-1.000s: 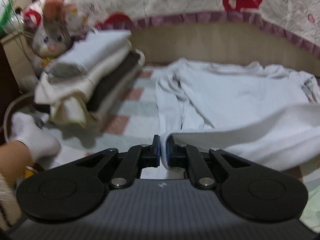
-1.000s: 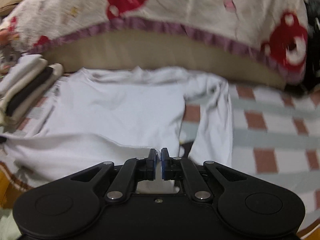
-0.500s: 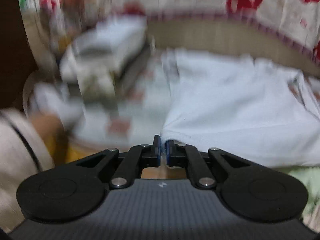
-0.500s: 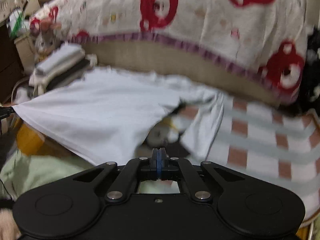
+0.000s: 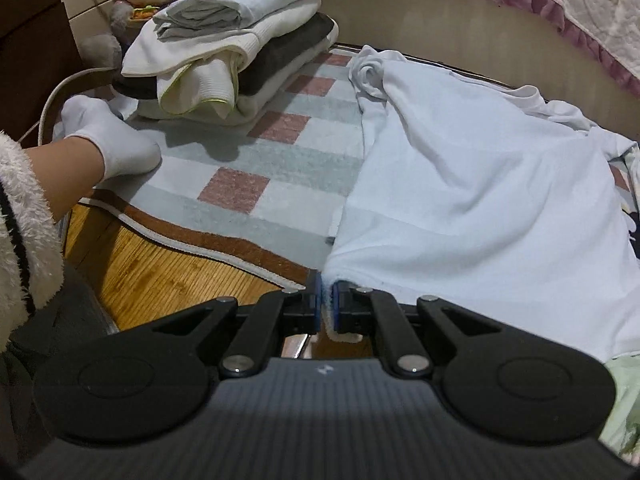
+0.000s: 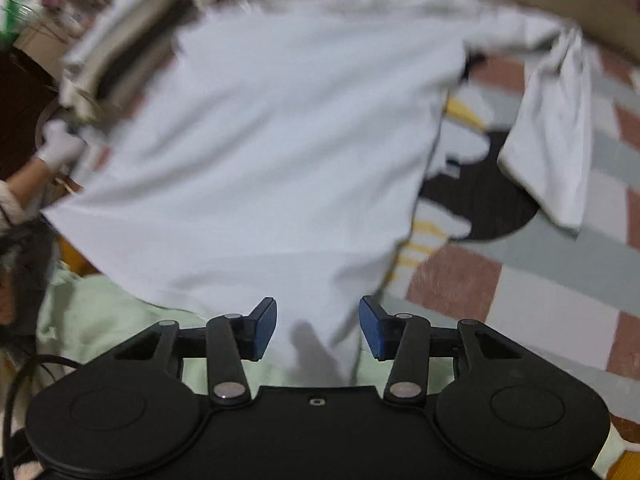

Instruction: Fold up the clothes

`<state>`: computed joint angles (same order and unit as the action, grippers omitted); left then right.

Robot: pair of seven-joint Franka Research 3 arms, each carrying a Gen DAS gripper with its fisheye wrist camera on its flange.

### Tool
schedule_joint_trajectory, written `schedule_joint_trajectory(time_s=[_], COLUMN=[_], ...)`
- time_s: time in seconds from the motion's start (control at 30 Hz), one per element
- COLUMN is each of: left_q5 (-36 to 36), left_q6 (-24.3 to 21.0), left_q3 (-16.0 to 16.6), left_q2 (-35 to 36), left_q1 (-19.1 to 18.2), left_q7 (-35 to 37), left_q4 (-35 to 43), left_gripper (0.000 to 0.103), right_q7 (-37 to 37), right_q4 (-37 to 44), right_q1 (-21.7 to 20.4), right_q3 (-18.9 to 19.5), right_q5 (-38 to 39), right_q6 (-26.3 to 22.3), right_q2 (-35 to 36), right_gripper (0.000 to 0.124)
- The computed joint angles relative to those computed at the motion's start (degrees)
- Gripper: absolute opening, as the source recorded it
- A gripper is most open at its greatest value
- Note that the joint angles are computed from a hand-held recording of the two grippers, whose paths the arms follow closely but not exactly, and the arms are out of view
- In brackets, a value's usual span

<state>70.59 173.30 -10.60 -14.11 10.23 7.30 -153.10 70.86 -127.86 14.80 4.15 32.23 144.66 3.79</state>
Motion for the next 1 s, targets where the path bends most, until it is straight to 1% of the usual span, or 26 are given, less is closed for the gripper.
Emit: schedule_joint_trajectory(time_s=[0.03,0.1,0.17,0.2,0.23,0.27,0.3,0.37,0.43,0.5,0.57,0.67,0.73,0.8,0.87,0.9,0.97,1.0], left_q5=[0.19,0.82,1.88,2.52,3.15,3.68,4.01,3.72,1.52,-4.98,-10.80,-15.91,-20.73,-25.32,-30.21,-31.65,-31.44,-31.03], left_q6=[-0.66,-1.64,-2.17,-2.38,-2.59,-2.83,-3.15,-3.50,-1.73,0.79,1.56,-1.12,-3.63,-6.34,-9.83,-11.63,-16.19,-18.88], left_q3=[-0.32,-0.57,-0.53,-0.47,-0.38,-0.25,-0.06,0.41,1.48,3.73,6.00,6.76,8.97,10.12,10.95,10.54,7.19,5.20], left_q2=[0.38,1.14,1.66,1.87,2.08,2.09,1.62,-0.13,-2.88,-5.97,-9.56,-14.28,-15.82,-15.40,-13.38,-11.62,-7.63,-6.05], left_q1=[-0.12,-0.61,-1.21,-1.52,-1.86,-2.23,-2.63,-3.46,-3.99,-5.32,-7.49,-9.50,-12.34,-14.08,-15.92,-16.24,-14.81,-13.86], left_q7=[0.15,0.14,-0.31,-0.62,-0.93,-1.03,-0.70,1.32,4.59,10.21,15.30,21.18,26.51,29.94,33.66,35.62,37.32,37.22], left_q4=[0.43,1.36,2.26,2.70,3.14,3.50,3.69,3.58,2.44,0.11,-2.46,-5.28,-6.97,-8.04,-8.03,-7.48,-5.69,-4.86], left_gripper=[0.005,0.005,0.005,0.005,0.005,0.005,0.005,0.005,0.005,0.005,0.005,0.005,0.005,0.005,0.005,0.005,0.005,0.005], right_q7=[1.57,3.82,3.92,3.71,3.72,3.42,2.90,-0.72,-3.11,-4.13,-3.74,-3.56,-2.41,-1.15,0.12,0.98,2.99,3.53], right_q4=[1.66,4.37,6.65,7.44,8.04,7.91,7.28,5.01,2.74,0.84,-0.72,-1.41,-1.89,-2.69,-3.17,-3.11,-2.61,-2.15], right_q1=[-0.07,-0.22,-0.69,-0.95,-1.10,-1.09,-0.97,-1.41,-1.47,-1.31,-1.01,-1.02,-1.02,-0.93,-0.68,-0.51,-0.07,0.19], right_q3=[-0.21,-0.31,-0.06,0.09,0.18,0.28,0.39,0.94,0.70,0.01,-0.48,-1.49,-1.51,-1.15,-1.07,-0.88,-0.38,-0.15], right_q5=[-1.08,-2.37,-1.63,-1.06,-0.80,-0.78,-0.88,2.13,3.78,2.95,-0.32,-3.01,-4.74,-7.05,-7.23,-7.50,-8.28,-9.15], right_q6=[-2.10,-5.47,-8.11,-9.14,-9.91,-9.53,-8.41,-6.27,-5.40,-6.18,-7.99,-12.36,-14.18,-14.89,-15.22,-15.11,-14.63,-14.74], right_q2=[1.91,4.73,6.88,7.72,8.44,8.33,7.70,4.37,-0.09,-5.03,-9.82,-13.36,-14.14,-14.08,-13.28,-12.45,-10.24,-9.09], right_gripper=[0.052,0.059,0.063,0.062,0.055,0.010,0.009,0.008,0.008,0.008,0.008,0.008,0.008,0.008,0.008,0.008,0.010,0.015])
